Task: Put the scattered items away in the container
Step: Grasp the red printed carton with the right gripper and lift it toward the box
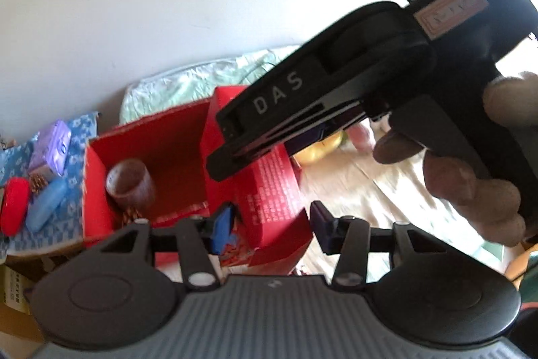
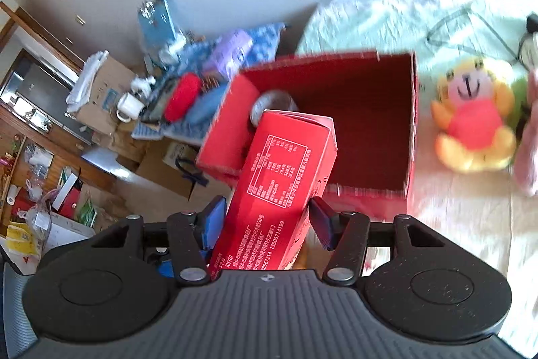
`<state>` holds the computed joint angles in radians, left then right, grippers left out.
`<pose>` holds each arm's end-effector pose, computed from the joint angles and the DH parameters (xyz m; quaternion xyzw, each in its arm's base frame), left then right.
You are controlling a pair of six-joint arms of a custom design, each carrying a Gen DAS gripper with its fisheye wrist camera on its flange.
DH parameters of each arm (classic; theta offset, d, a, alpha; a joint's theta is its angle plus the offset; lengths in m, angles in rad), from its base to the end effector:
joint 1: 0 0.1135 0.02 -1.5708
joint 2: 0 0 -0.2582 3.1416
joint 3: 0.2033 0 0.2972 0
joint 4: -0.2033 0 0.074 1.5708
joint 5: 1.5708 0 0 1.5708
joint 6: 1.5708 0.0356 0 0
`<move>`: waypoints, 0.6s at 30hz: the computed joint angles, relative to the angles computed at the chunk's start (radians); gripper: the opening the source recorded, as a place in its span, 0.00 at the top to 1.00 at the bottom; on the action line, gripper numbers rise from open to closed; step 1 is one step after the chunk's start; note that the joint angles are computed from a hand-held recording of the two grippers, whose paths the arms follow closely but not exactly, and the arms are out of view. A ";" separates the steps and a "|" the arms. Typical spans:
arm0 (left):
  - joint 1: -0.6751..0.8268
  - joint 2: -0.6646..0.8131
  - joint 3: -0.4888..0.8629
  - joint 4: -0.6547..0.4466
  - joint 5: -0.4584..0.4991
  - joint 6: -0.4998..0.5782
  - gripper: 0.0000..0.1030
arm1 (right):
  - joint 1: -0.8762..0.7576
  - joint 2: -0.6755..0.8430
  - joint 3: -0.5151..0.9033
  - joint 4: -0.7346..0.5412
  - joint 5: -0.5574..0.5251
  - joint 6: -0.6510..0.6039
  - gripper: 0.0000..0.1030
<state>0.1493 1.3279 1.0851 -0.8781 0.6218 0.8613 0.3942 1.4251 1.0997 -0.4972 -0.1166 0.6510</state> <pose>0.2994 0.0241 0.2597 0.3874 0.8461 -0.1581 0.3302 0.3233 0.1390 0.2526 0.0979 0.9243 0.2291 0.2891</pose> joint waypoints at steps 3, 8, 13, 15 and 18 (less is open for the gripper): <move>-0.022 0.083 0.070 0.022 -0.004 -0.047 0.52 | -0.014 0.056 0.053 0.005 0.019 -0.027 0.45; -0.046 0.162 0.128 0.090 -0.023 -0.083 0.52 | -0.033 0.144 0.153 -0.003 0.038 -0.070 0.45; -0.051 0.275 0.222 0.088 -0.026 -0.110 0.52 | -0.058 0.261 0.264 -0.021 0.036 -0.102 0.45; -0.058 0.338 0.264 0.101 -0.033 -0.126 0.52 | -0.069 0.314 0.302 -0.020 0.029 -0.107 0.46; -0.052 0.432 0.340 0.087 -0.004 -0.153 0.50 | -0.087 0.391 0.354 -0.018 0.011 -0.102 0.46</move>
